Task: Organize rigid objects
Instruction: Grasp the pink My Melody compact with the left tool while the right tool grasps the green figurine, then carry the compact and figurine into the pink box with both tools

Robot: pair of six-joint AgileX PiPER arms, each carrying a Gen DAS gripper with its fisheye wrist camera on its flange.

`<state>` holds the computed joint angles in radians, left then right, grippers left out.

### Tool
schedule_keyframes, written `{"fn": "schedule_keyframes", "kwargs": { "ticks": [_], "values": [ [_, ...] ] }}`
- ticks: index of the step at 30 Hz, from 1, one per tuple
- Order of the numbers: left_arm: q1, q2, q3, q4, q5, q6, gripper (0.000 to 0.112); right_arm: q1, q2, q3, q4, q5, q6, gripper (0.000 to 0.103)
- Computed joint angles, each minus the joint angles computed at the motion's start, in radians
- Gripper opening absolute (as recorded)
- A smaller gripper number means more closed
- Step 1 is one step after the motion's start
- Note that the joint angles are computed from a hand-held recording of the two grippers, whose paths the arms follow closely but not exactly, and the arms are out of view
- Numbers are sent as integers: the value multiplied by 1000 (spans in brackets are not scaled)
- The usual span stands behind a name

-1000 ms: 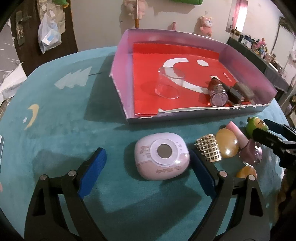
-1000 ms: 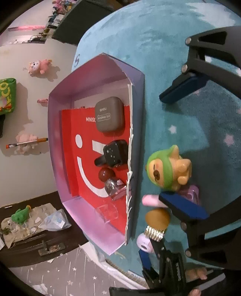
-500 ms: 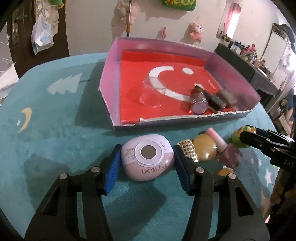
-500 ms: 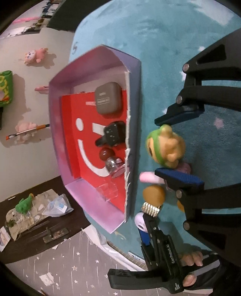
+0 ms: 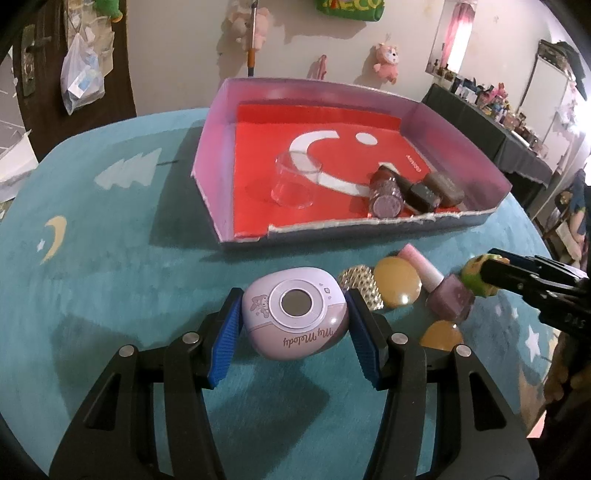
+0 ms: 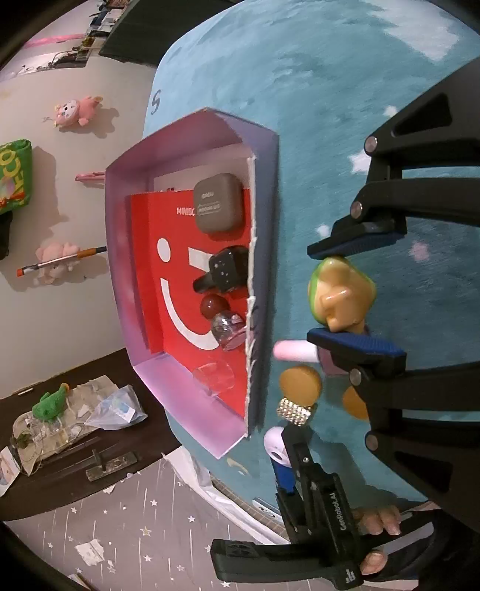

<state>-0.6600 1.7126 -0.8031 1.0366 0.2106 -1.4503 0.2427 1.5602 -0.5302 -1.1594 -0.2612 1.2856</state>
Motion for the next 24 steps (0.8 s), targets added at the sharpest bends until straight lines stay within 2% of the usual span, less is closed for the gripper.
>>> {"fn": "schedule_keyframes", "kwargs": {
  "ticks": [6,8,10,13,18,24],
  "values": [
    [-24,10,28,28,3,-32,53,-35,-34,53,-51,-33,17,43],
    [-47,17,34,125,26,-127,56,-25,-46,71,-11,-22,-35,46],
    [-59,18,39,165,26,-167,65,-15,-51,82,21,-6,-74,56],
    [-66,17,48,237,24,-245,68,-20,-49,99,55,-3,-125,67],
    [-64,18,56,284,23,-298,68,-16,-53,119,174,10,-267,69],
    [-62,14,67,316,36,-338,68,46,-59,113,327,64,-443,69]
  ]
}}
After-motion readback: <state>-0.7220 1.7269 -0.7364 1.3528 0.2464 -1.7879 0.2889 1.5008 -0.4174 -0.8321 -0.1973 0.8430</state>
